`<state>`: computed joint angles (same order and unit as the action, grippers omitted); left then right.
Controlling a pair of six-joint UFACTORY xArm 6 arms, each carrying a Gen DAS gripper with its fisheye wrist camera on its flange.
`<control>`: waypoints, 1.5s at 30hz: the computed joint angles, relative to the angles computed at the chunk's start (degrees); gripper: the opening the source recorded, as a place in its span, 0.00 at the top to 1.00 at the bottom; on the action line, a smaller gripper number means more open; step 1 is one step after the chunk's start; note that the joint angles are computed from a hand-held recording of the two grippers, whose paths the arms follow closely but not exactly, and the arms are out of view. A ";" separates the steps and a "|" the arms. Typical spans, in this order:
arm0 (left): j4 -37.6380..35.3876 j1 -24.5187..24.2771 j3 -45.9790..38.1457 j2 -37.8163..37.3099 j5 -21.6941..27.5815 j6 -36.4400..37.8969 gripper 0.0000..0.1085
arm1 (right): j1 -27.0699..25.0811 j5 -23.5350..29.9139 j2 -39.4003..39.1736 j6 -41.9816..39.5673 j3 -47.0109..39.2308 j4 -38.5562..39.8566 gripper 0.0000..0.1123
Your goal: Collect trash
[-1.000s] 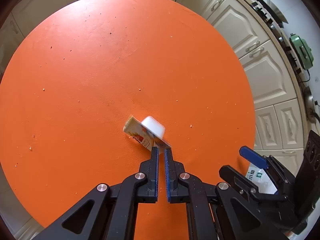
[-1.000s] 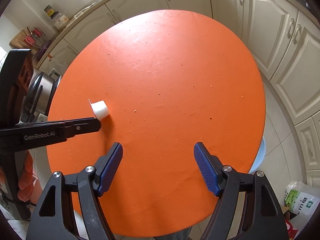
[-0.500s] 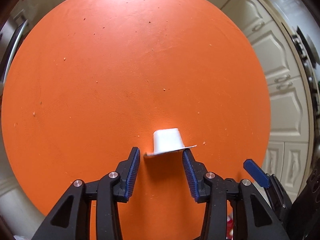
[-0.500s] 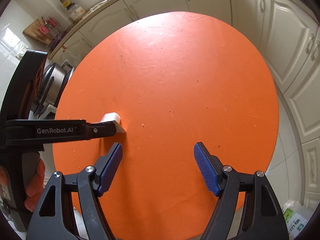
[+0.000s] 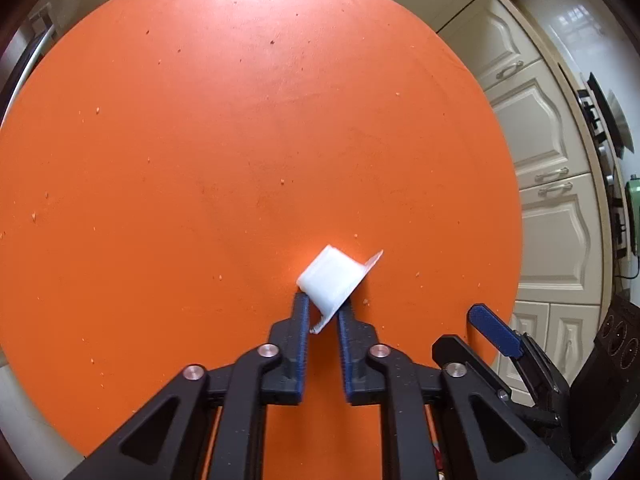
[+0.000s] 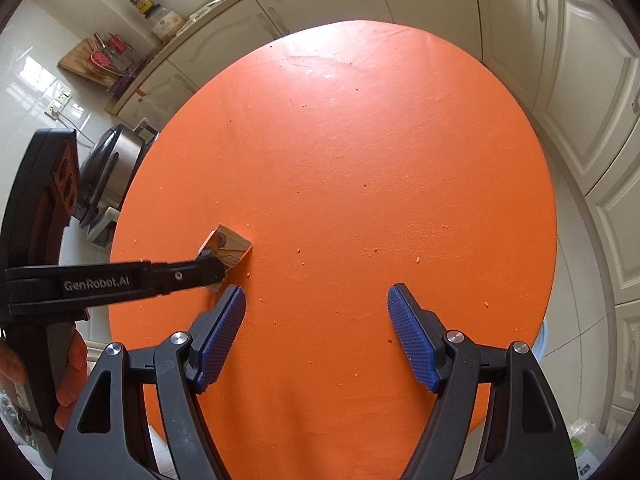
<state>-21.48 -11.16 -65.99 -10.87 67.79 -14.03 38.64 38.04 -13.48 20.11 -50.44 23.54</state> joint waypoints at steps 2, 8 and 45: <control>1.04 -0.68 0.86 -0.95 -0.76 1.06 0.97 | 0.21 -0.23 -0.93 1.06 0.84 -0.73 0.33; 0.01 -1.67 0.44 -3.28 -0.41 4.68 1.00 | 0.32 0.39 -4.26 6.99 2.93 -4.43 0.33; -0.41 -28.84 -34.03 27.87 0.64 11.25 0.64 | -5.95 30.72 -58.38 47.90 28.75 -25.83 0.33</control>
<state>-21.89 -40.01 -100.02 17.00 68.43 -2.79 32.69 68.76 -71.86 68.01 -21.68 -2.29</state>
